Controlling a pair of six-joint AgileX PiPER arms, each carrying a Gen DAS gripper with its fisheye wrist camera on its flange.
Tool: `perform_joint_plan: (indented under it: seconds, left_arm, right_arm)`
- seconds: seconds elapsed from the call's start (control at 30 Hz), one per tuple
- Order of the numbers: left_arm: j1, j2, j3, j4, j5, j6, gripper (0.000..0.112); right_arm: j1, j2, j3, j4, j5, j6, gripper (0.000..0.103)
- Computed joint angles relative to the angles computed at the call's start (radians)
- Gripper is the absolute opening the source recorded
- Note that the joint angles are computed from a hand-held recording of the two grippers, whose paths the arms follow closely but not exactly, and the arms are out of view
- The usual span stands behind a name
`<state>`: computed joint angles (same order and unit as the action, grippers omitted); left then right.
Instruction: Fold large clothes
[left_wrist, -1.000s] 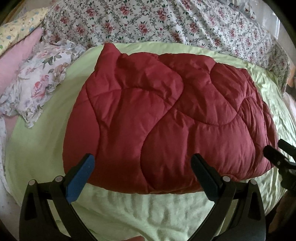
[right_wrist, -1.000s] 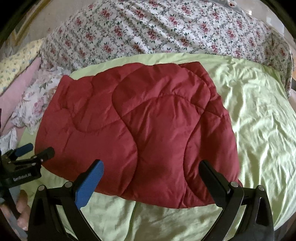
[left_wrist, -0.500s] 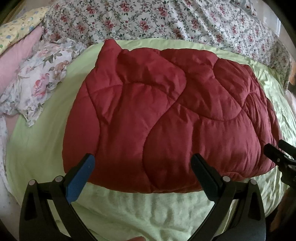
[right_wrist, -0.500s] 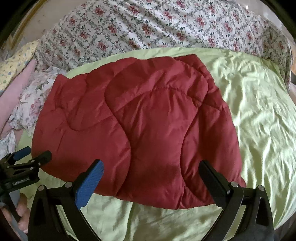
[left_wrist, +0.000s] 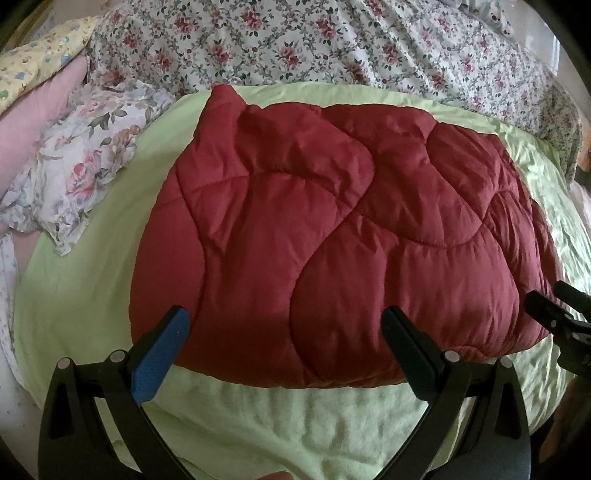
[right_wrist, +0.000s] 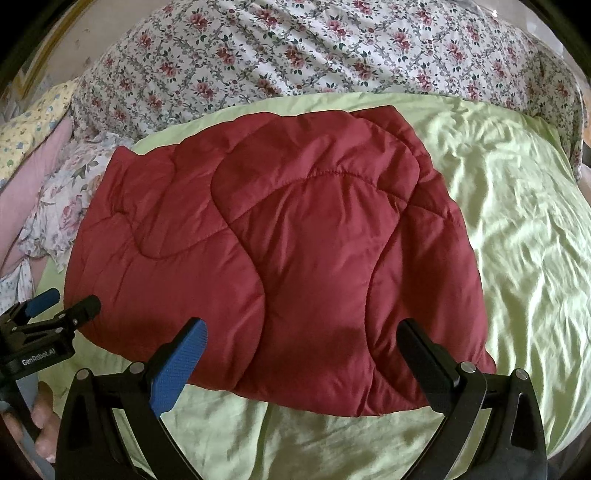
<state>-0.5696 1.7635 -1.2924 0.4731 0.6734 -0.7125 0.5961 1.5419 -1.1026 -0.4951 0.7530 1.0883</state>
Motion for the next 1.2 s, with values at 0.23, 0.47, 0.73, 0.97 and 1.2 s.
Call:
perform_joint_plan:
  seconds: [0.23,0.47,0.73,0.97,1.2]
  left_arm:
    - [-0.005,-0.009,0.005,0.003,-0.001,-0.003,0.103]
    - [-0.007,-0.014,0.009,0.009,-0.002,-0.009,0.103]
    - [-0.012,-0.016,0.011,0.012,0.002,-0.017,0.103]
    - [-0.009,-0.018,0.013,0.011,-0.001,-0.013,0.103]
    - [-0.006,-0.020,0.016,0.007,-0.003,-0.010,0.103]
  right_arm:
    - [0.009,-0.007,-0.001,-0.008,0.009,0.005,0.103]
    - [0.021,-0.012,-0.004,-0.009,0.018,0.009,0.103]
    - [0.027,-0.008,-0.011,-0.007,0.025,0.007,0.103]
    - [0.031,-0.007,-0.011,-0.012,0.025,0.013,0.103]
    - [0.036,-0.006,-0.015,-0.011,0.028,0.013,0.103]
